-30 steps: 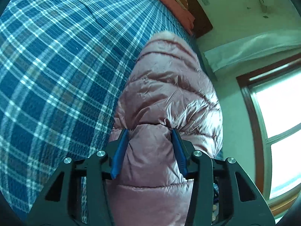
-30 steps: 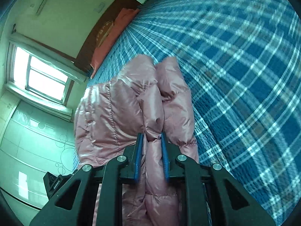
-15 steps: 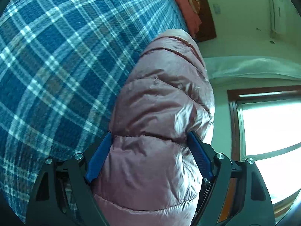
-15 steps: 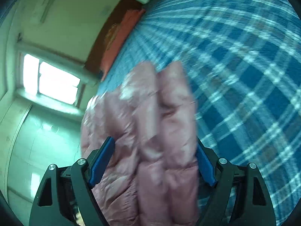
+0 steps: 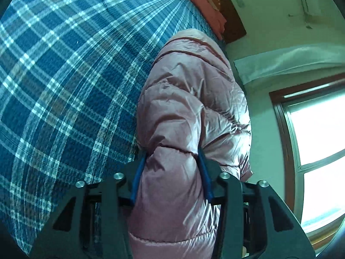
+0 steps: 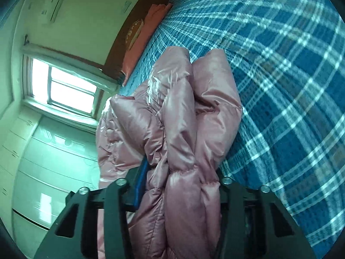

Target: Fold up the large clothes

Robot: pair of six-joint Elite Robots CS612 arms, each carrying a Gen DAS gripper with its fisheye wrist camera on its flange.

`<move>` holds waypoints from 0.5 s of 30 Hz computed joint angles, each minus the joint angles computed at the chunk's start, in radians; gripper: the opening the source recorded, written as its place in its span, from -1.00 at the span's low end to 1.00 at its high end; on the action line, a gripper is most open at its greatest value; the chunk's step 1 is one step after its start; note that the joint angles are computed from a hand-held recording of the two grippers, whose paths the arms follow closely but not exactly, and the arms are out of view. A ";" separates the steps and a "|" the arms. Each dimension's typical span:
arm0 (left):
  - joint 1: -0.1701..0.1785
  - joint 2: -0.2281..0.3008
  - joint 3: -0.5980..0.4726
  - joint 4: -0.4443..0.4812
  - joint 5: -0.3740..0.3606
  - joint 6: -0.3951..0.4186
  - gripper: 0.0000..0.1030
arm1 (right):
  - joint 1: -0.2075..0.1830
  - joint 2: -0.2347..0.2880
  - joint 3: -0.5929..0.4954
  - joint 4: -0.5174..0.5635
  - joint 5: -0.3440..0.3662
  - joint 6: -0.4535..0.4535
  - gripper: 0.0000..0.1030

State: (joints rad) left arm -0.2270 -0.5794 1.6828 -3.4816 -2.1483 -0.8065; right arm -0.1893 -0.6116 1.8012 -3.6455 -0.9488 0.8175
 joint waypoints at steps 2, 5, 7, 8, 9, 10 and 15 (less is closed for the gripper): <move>-0.002 -0.008 0.005 -0.009 0.009 0.014 -0.28 | 0.003 -0.005 0.013 -0.030 -0.001 0.006 -0.29; 0.001 -0.022 0.011 -0.020 0.025 0.039 -0.32 | 0.013 -0.004 0.004 -0.058 0.002 0.007 -0.37; 0.004 -0.030 0.012 -0.030 0.045 0.050 -0.32 | 0.023 0.003 -0.020 -0.054 0.007 0.007 -0.39; 0.007 -0.033 0.011 -0.036 0.052 0.053 -0.32 | 0.027 0.007 -0.033 -0.049 0.011 0.007 -0.39; 0.012 -0.034 0.011 -0.039 0.056 0.057 -0.32 | 0.033 0.012 -0.047 -0.046 0.016 0.008 -0.39; 0.017 -0.036 0.009 -0.043 0.065 0.063 -0.32 | 0.039 0.018 -0.062 -0.044 0.023 0.010 -0.40; 0.064 -0.035 -0.009 -0.047 0.085 0.083 -0.32 | 0.077 0.057 -0.163 -0.016 0.049 0.027 -0.40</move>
